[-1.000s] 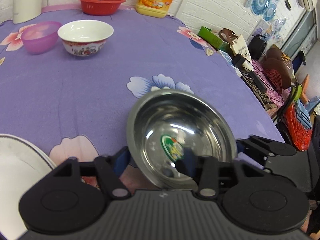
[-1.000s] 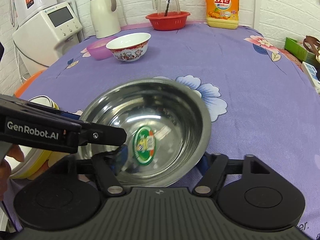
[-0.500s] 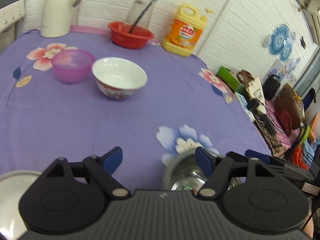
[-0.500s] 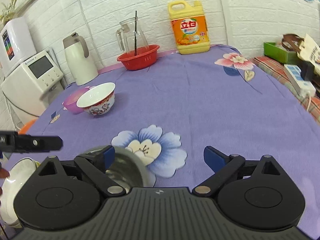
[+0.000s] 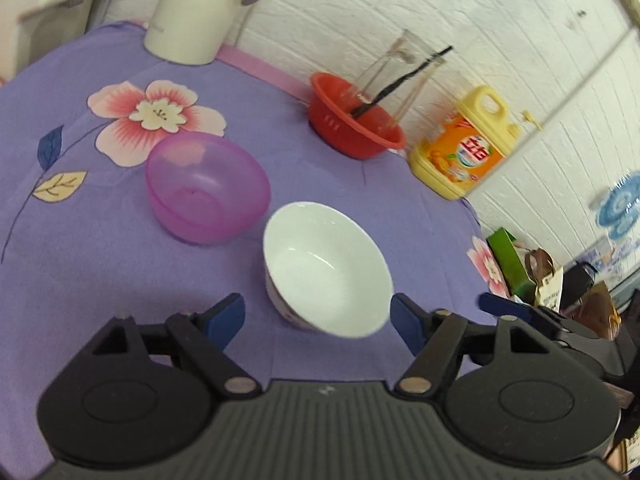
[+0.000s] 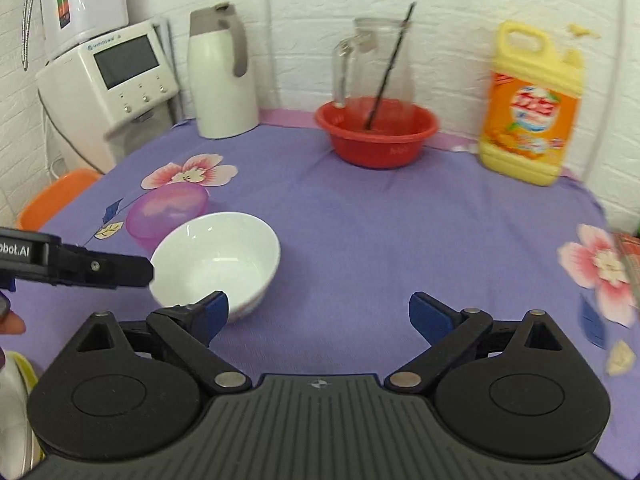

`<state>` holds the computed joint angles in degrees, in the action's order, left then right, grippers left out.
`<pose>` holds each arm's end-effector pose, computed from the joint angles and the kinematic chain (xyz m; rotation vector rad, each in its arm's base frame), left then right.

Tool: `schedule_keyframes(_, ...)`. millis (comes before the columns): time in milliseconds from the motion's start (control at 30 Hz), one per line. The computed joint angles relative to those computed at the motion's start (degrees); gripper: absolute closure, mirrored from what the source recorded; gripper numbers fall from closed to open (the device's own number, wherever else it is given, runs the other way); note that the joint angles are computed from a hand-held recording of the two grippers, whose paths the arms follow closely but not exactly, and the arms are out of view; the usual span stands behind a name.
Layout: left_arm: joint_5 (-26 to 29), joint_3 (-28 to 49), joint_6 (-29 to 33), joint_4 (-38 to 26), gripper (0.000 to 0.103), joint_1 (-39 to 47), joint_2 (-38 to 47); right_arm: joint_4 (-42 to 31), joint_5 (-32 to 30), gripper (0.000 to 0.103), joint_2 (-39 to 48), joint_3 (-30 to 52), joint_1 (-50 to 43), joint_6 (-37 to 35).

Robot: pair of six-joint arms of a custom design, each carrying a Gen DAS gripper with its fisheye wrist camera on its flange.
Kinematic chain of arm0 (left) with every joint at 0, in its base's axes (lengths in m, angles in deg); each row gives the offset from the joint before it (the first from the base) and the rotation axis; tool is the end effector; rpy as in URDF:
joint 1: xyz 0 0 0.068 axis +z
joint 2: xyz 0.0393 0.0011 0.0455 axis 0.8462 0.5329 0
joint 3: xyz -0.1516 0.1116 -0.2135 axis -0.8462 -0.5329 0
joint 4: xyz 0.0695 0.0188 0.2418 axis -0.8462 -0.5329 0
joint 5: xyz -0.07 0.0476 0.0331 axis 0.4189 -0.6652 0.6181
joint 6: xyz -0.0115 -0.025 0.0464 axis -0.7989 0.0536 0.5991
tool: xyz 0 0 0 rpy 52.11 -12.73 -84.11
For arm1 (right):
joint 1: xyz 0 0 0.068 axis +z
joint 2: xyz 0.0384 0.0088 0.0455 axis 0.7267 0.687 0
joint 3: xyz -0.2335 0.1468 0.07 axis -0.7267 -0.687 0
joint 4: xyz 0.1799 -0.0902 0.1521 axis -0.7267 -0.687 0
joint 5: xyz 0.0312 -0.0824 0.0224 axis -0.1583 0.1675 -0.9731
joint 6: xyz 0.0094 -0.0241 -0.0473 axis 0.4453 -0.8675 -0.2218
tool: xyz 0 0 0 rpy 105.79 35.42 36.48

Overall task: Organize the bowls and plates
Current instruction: 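Move the left gripper to the small white patterned bowl and grasp its rim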

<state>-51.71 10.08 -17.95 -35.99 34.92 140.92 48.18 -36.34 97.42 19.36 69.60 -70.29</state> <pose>0.2567 -0.1007 0.1476 -0.6864 2.1699 -0.4893 0.3542 0.1638 0.1423 -0.8877 2.1418 0.5037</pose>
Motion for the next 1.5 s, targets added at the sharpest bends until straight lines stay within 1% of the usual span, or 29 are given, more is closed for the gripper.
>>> schedule_keyframes(100, 1.47, 1.86, -0.02, 0.46, 0.03, 2.06, 3.09, -3.01, -1.47, 0.0, 7.05, 7.25, 1.56, -0.35)
schedule_keyframes(200, 1.64, 3.1, 0.68, 1.48, 0.03, 2.72, 5.54, -2.71, -1.5, 0.0, 10.26, 9.59, 2.58, -1.01)
schedule_keyframes(333, 1.38, 4.82, 0.17, 1.67, 0.03, 3.2, 8.24, -1.93, -3.86, 0.0, 12.3, 10.84, 2.18, -0.1)
schedule_keyframes(400, 1.13, 5.71, -0.22, 1.53, 0.03, 3.17, 9.42, -2.6, -3.86, 0.0, 12.89, 11.58, 2.15, -0.3)
schedule_keyframes(567, -0.34, 6.97, -0.97, 1.69, 0.03, 2.71, 11.46, -0.53, -4.6, 0.0, 13.82, 11.76, 2.25, 2.38)
schedule_keyframes(733, -2.39, 8.09, -1.26, 1.08, 0.031, 2.51, 12.83, 1.44, -3.37, 0.0, 15.43, 11.8, 3.8, 0.26)
schedule_keyframes(800, -2.53, 8.34, -1.59, 1.0, 0.032, 2.52, 13.34, 1.41, -5.43, 0.0, 16.06, 12.17, 3.52, -0.32)
schedule_keyframes(867, -1.98, 8.83, -1.39, 0.82, 0.032, 2.58, 13.96, 1.56, -6.07, 0.0, 15.95, 12.05, 3.41, -0.36)
schedule_keyframes(900, -1.78, 9.24, -1.15, 0.5, 0.038, 2.53, 14.29, 1.4, -6.2, 0.0, 15.78, 12.0, 3.39, -0.62)
schedule_keyframes(967, -1.05, 9.6, -0.67, 0.95, 0.046, 2.47, 14.83, 1.49, -5.65, 0.003, 15.48, 11.65, 3.7, -0.81)
schedule_keyframes(1000, -0.98, 9.82, -0.76, 0.98, 0.051, 2.51, 14.96, 1.94, -5.22, 0.006, 15.27, 11.16, 3.98, -1.31)
schedule_keyframes(1033, -0.31, 10.14, -0.56, 1.06, 0.054, 2.73, 15.21, 1.58, -5.91, 0.009, 15.26, 11.22, 3.97, -1.22)
schedule_keyframes(1067, 0.69, 10.65, -0.43, 1.11, 0.057, 2.97, 15.7, 0.93, -6.4, 0.01, 15.19, 11.4, 3.99, -1.3)
schedule_keyframes(1100, 1.33, 11.39, -0.56, 0.55, 0.059, 3.03, 16.27, 0.29, -6.74, 0.01, 15.13, 11.57, 4.09, -1.63)
schedule_keyframes(1200, 0.21, 12.98, -0.15, -0.9, 0.059, 2.01, 17.0, -2.47, -7.87, 0.012, 14.59, 12.05, 4.46, -2.32)
schedule_keyframes(1233, 0.56, 13.17, -0.48, -1.12, 0.06, 1.95, 17.05, -3.81, -8.73, 0.01, 14.39, 12.4, 4.54, -2.32)
schedule_keyframes(1333, 1.63, 13.26, -1.21, -1.7, 0.06, 1.85, 16.63, -4.13, -6.43, 0.01, 13.0, 11.33, 5.27, -3.03)
schedule_keyframes(1433, 1.94, 13.03, -1.27, -2.58, 0.06, 1.34, 15.41, -5.3, -7.09, 0.01, 12.11, 11.3, 4.77, -1.91)
schedule_keyframes(1500, 1.94, 12.67, -1.38, -2.69, 0.061, 0.86, 14.44, -4.71, -7.34, 0.008, 10.67, 9.95, 4.58, -2.23)
